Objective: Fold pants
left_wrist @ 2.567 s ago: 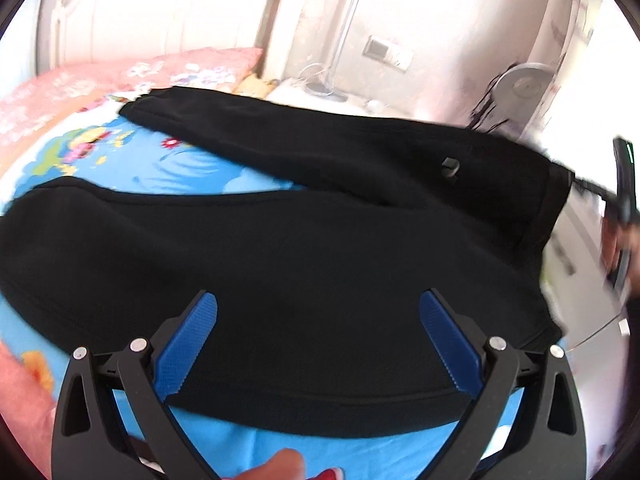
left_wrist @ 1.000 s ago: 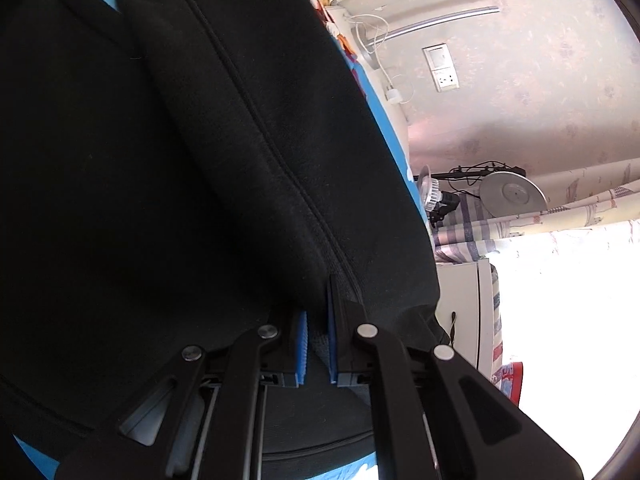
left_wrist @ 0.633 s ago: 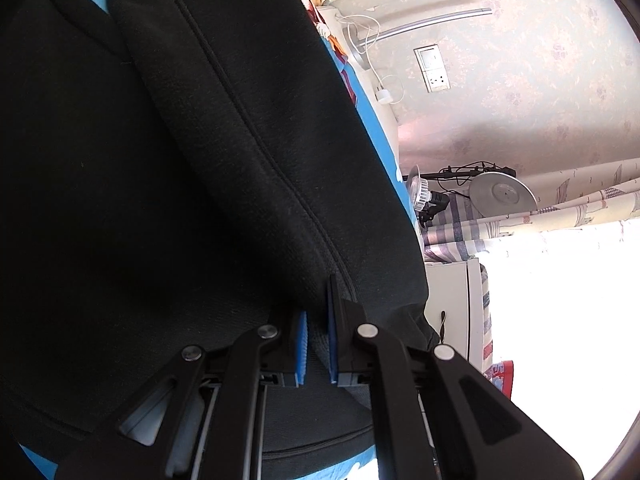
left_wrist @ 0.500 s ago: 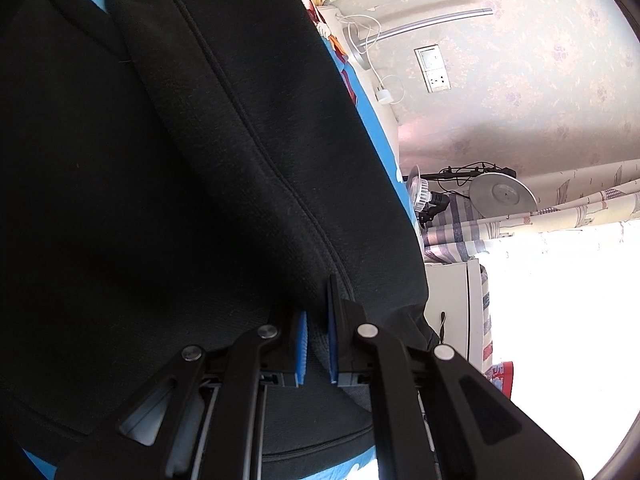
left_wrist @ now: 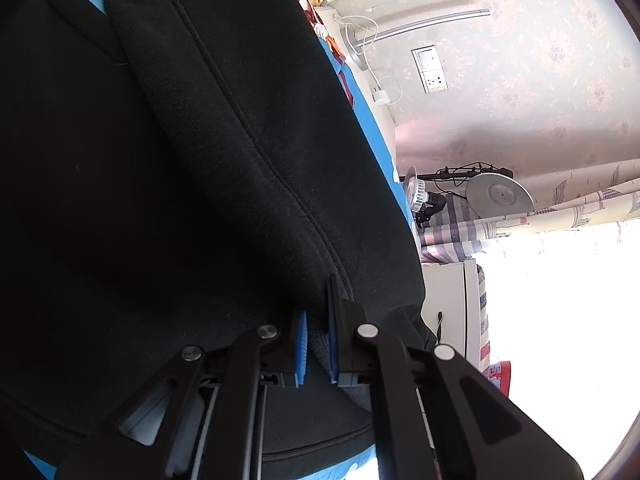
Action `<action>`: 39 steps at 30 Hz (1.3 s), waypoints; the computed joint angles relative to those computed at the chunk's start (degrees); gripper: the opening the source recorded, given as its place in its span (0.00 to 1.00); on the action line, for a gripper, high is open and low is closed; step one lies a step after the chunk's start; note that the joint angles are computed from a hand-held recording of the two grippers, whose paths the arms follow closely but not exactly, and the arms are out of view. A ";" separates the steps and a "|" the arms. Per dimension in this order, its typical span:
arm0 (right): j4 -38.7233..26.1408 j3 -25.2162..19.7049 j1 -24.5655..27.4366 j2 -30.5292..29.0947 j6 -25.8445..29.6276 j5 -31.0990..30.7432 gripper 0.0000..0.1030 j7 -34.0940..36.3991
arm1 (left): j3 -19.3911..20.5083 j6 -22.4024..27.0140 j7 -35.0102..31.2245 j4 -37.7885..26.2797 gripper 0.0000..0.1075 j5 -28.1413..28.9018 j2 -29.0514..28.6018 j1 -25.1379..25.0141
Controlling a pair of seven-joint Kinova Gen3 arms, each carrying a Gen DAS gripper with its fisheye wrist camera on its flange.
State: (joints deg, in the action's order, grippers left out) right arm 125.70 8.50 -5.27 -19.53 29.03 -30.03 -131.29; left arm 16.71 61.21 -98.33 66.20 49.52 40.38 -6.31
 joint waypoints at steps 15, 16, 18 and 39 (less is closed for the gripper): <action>-0.46 -22.35 19.71 5.12 -8.05 7.64 0.62 -11.15 | -0.16 0.51 0.18 -0.74 0.07 -0.27 0.14 0.18; -0.41 -24.51 21.62 5.25 -8.74 9.12 0.60 -13.48 | -0.17 0.54 0.29 -0.93 0.07 -0.38 0.26 0.28; -1.48 -28.61 25.51 5.20 -7.31 13.60 0.31 -18.12 | -0.28 0.89 1.05 -1.64 0.07 -0.72 0.86 0.57; -7.28 -19.47 19.42 3.16 10.01 26.71 0.18 -14.98 | -3.73 -4.60 -4.30 19.95 0.08 0.29 -13.23 3.52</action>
State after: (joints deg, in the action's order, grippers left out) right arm 118.43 -10.97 14.15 -16.36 39.04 -3.32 -146.27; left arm 12.98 56.60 -102.63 86.15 49.81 27.15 -2.79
